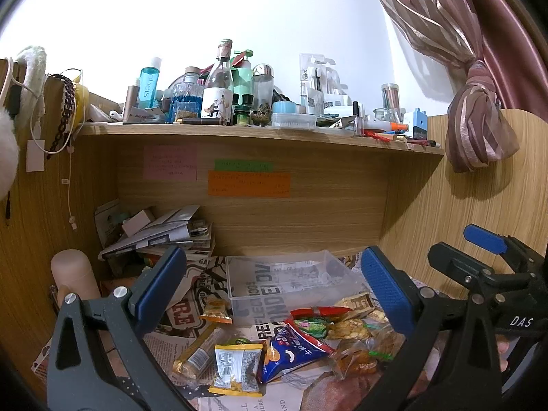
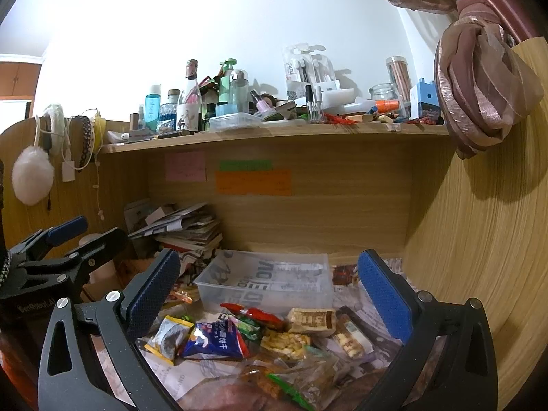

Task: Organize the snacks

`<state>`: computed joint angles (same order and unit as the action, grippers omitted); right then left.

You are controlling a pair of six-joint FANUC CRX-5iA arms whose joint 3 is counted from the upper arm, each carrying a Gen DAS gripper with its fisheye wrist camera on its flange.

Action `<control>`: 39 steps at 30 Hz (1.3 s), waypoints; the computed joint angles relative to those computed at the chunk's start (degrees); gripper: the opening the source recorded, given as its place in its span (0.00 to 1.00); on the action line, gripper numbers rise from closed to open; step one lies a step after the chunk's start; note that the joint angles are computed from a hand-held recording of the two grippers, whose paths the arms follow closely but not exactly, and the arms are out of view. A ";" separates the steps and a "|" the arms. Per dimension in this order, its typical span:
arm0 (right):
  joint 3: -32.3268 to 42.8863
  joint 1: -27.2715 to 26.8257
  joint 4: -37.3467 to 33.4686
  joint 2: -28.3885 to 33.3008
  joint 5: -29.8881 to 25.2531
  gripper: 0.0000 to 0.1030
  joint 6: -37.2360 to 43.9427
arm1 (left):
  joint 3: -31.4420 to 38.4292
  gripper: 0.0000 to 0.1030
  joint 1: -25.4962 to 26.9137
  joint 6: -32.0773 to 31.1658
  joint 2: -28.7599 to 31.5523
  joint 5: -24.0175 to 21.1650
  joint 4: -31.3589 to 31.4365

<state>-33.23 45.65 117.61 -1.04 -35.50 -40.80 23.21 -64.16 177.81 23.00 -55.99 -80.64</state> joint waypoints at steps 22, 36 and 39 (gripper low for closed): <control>-0.06 -0.19 0.49 -0.13 0.06 1.00 -0.52 | -0.06 1.00 -0.27 -0.26 0.26 -0.34 -0.46; -0.17 -0.67 0.88 -0.17 0.51 1.00 -1.35 | 0.69 1.00 -0.18 -1.28 0.60 0.06 -0.07; -0.20 -0.73 1.05 -0.18 0.64 1.00 -1.50 | 0.72 1.00 -0.15 -1.28 0.61 0.16 0.01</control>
<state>-33.43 44.92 118.65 -1.22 -34.86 -42.31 23.93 -64.31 176.53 23.61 -55.83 -80.62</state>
